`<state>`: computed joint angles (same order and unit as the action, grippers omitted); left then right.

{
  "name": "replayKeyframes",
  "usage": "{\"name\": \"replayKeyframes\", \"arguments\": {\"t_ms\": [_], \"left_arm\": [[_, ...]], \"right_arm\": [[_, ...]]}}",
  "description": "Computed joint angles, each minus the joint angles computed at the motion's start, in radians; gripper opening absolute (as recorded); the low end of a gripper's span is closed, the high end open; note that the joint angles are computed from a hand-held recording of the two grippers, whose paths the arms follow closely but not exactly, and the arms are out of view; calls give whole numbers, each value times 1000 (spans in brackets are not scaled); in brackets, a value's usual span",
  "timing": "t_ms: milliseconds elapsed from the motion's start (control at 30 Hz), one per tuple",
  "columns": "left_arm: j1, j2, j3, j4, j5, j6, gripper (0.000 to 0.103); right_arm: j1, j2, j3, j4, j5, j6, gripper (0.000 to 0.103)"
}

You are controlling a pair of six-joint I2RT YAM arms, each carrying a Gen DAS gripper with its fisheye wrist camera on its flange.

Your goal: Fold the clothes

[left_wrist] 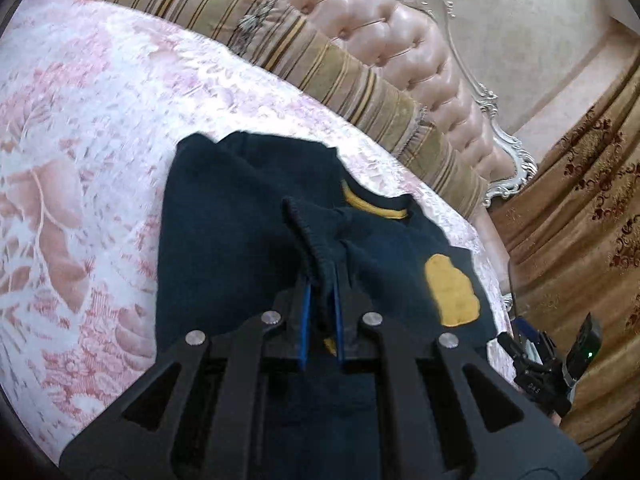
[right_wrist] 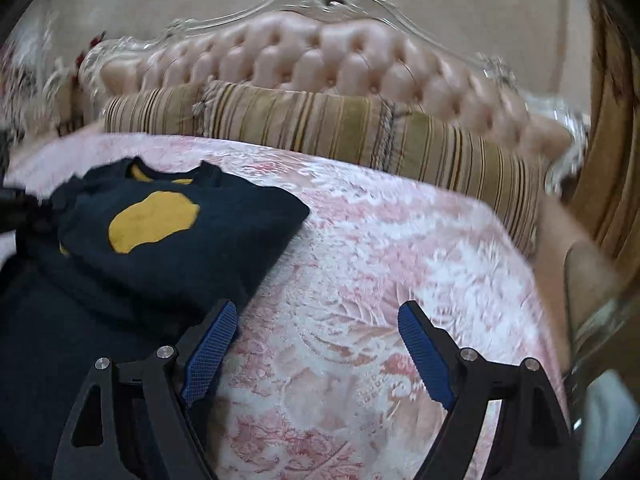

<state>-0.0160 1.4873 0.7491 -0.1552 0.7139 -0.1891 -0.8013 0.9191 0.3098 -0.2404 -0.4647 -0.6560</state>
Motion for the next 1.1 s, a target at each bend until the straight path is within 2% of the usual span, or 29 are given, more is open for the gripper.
{"name": "replayKeyframes", "arguments": {"t_ms": [33,133,233,367,533,633,700,767,833,900,933,967,1033,1067,1100], "left_arm": [[4,-10,-2,-3,8,7,11],[3,-40,-8,-12,11,20,11],[8,-48,-9,-22,21,33,11],[20,-50,-3,-31,39,37,11],[72,-46,9,-75,58,45,11],[131,4,24,-106,87,58,11],[120,37,25,-111,58,71,11],[101,53,21,-98,33,73,11],[108,55,21,-93,54,78,11],[107,50,18,-89,58,78,11],[106,47,17,-88,60,77,11],[106,44,15,-86,62,77,11],[107,40,13,-82,69,71,11],[109,38,13,-79,74,67,11],[111,36,12,-77,79,62,11]], "right_arm": [[14,-31,2,-43,-2,-16,84],[117,-111,-39,-32,114,-5,84],[213,-77,-59,42,242,40,84],[289,-2,-45,58,311,33,84],[210,136,15,130,213,129,82],[149,197,45,117,146,147,81],[125,232,57,109,118,150,81],[116,260,75,79,102,143,76],[103,232,93,-10,79,101,74],[17,143,117,-162,-19,20,78],[-51,148,153,-258,-102,-27,79],[-128,195,208,-372,-193,-100,79],[-249,416,357,-650,-372,-261,79],[-272,536,423,-785,-422,-348,79],[-264,619,455,-850,-445,-369,79]]}}
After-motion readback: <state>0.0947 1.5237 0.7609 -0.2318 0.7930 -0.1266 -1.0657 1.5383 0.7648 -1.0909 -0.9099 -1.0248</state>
